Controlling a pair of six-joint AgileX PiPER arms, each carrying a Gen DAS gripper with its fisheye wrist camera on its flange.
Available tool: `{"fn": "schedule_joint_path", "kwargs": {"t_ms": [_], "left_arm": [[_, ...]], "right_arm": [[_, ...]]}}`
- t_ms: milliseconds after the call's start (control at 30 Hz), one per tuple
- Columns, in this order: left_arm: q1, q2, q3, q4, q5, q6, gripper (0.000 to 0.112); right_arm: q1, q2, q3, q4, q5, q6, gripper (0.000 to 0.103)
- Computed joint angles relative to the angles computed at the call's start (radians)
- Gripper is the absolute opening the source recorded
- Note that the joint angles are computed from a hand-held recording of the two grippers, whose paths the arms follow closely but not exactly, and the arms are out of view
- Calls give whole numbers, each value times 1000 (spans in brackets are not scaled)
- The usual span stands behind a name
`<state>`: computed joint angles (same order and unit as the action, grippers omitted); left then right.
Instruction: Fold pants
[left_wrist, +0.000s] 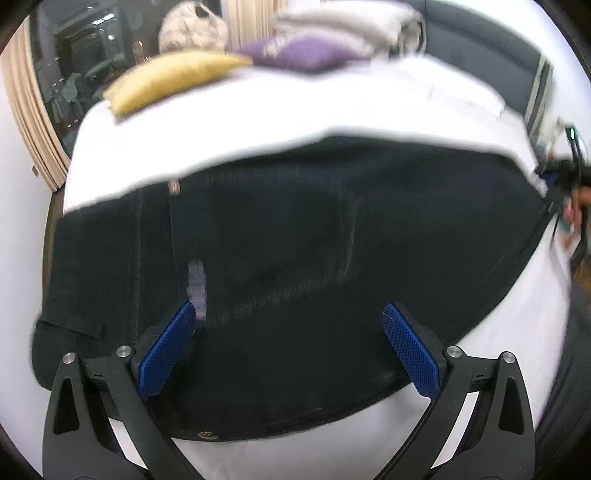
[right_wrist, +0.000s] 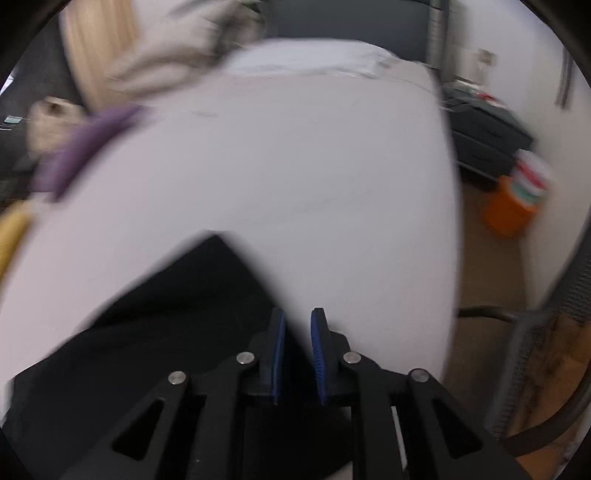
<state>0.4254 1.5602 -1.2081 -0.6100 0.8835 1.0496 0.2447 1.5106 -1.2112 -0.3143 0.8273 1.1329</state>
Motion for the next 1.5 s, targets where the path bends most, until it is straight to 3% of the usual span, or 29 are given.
{"fn": "schedule_joint_path", "kwargs": {"t_ms": [33, 67, 133, 200, 233, 267, 300, 367, 400, 500, 567, 633, 700, 733, 767, 833, 900, 933, 967, 1033, 1133, 1200, 1233, 1367, 1467, 1500], "left_arm": [[-7, -7, -9, -29, 4, -6, 103], [-14, 2, -33, -50, 24, 4, 103], [-75, 29, -57, -60, -3, -28, 103], [-146, 99, -104, 51, -9, -171, 103], [-176, 139, -101, 132, -16, -228, 102], [-191, 140, -87, 177, -32, -244, 102], [-195, 101, -37, 182, -73, -221, 102], [-156, 62, 21, 145, -56, -122, 102], [-138, 46, 46, 125, -52, -87, 102], [-117, 5, 68, 155, 6, -63, 102], [-103, -11, 59, 165, 60, -59, 102], [-73, -35, 27, 126, 119, -35, 100], [-43, -57, 1, 36, 119, -15, 100], [-47, -49, -15, 24, 118, -25, 100], [-66, -34, -22, 15, 89, -36, 101], [-135, 33, -57, 93, 29, -99, 101], [-147, 103, -25, 150, -32, -70, 102], [-122, 106, -24, 118, -19, -25, 102], [-87, 101, -15, 81, -6, 28, 102], [-36, 82, -22, 102, 11, 39, 102], [105, 66, -65, 25, 90, 103, 95], [163, 56, -66, 8, 64, 121, 95], [207, 81, -93, -25, 76, 127, 95], [236, 111, -141, -99, 39, 98, 95], [157, 129, -177, 28, -9, -5, 95], [129, 168, -188, 121, 0, -66, 96]], "right_arm": [[50, -23, 17, 74, -89, -67, 28], [84, -26, 25, 156, -156, -142, 45], [149, 53, -37, 319, -207, -318, 52], [156, 148, -106, 411, -157, -401, 52], [142, 180, -113, 448, -136, -415, 51], [130, 173, -95, 446, -140, -410, 37], [113, 175, -107, 441, -110, -421, 29], [130, 155, -112, 408, -7, -408, 7], [147, 143, -122, 389, 56, -405, 2], [140, 104, -124, 390, 183, -427, 0], [153, 131, -225, 332, 314, -390, 0], [165, 132, -308, 306, 348, -364, 8], [162, 101, -343, 355, 277, -417, 21], [170, 115, -375, 371, 234, -440, 36], [184, 146, -409, 393, 197, -466, 42], [187, 170, -372, 532, 131, -590, 42], [192, 268, -397, 609, 175, -618, 42], [198, 283, -372, 599, 188, -590, 39], [209, 258, -308, 575, 160, -579, 24], [215, 162, -184, 549, 112, -573, 17], [239, 107, -185, 477, 226, -488, 9], [262, 52, -186, 443, 219, -425, 15], [249, 23, -175, 484, 156, -446, 15], [239, 48, -162, 651, -54, -616, 45], [263, -22, 62, 689, -90, -624, 48], [249, -29, 114, 712, -128, -653, 40]]}}
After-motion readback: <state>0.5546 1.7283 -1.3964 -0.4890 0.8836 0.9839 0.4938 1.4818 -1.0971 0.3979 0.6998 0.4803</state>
